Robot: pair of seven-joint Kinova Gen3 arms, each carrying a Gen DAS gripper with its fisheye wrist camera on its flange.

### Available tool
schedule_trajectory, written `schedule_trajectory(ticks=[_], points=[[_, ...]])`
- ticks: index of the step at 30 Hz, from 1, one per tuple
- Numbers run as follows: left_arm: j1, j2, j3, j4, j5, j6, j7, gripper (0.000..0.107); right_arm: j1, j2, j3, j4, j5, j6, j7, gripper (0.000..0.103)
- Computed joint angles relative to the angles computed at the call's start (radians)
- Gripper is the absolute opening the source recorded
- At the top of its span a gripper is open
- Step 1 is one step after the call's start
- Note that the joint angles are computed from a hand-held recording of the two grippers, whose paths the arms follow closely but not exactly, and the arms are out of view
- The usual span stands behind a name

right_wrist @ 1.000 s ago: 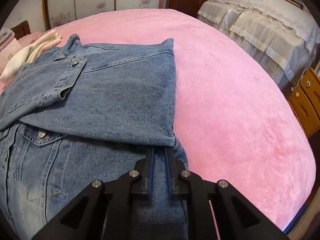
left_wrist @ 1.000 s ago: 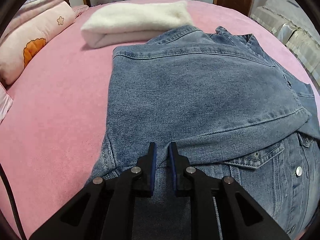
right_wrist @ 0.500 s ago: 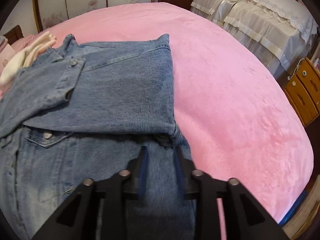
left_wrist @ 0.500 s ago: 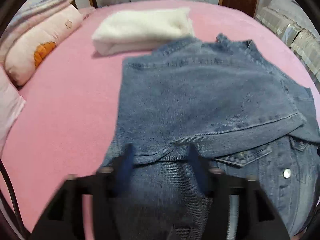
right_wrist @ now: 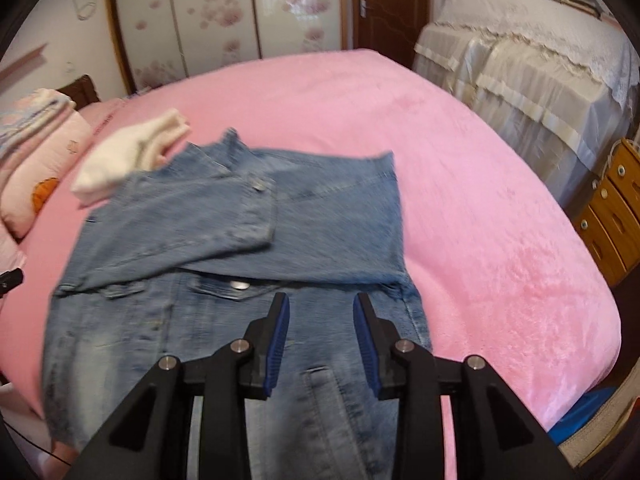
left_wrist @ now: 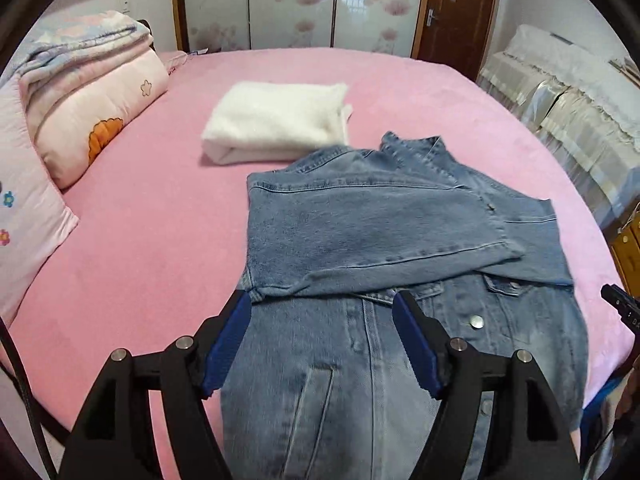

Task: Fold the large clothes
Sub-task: 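Open both tools and lift them off the folded jacket, then move both tools to the folded edge and grasp it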

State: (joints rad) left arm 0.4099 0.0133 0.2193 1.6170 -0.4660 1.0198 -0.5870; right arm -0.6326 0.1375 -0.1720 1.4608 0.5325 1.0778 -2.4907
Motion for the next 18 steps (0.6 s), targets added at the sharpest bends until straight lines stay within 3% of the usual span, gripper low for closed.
schedule_trajectory(ticks=[3,5,8,14,18], points=[[0.013,-0.042,0.021,0.004,-0.014,0.033,0.026,0.074,-0.023,-0.039,-0.020,-0.004,0.024,0.012,-0.015,0.035],[0.016,-0.071,0.040,0.012,-0.019,0.048,0.042,0.075,-0.030,-0.070,-0.036,0.003,0.035,0.013,-0.027,0.048],[0.011,-0.111,0.067,0.025,-0.003,0.063,0.039,0.078,-0.040,-0.107,-0.070,0.018,0.070,0.023,-0.063,0.056],[0.002,-0.179,0.135,0.083,0.016,0.103,0.021,0.081,-0.041,-0.162,-0.133,0.067,0.084,0.071,-0.078,0.064],[-0.010,-0.220,0.159,0.162,0.057,0.089,0.021,0.082,-0.023,-0.179,-0.146,0.101,0.027,0.117,-0.053,0.065]])
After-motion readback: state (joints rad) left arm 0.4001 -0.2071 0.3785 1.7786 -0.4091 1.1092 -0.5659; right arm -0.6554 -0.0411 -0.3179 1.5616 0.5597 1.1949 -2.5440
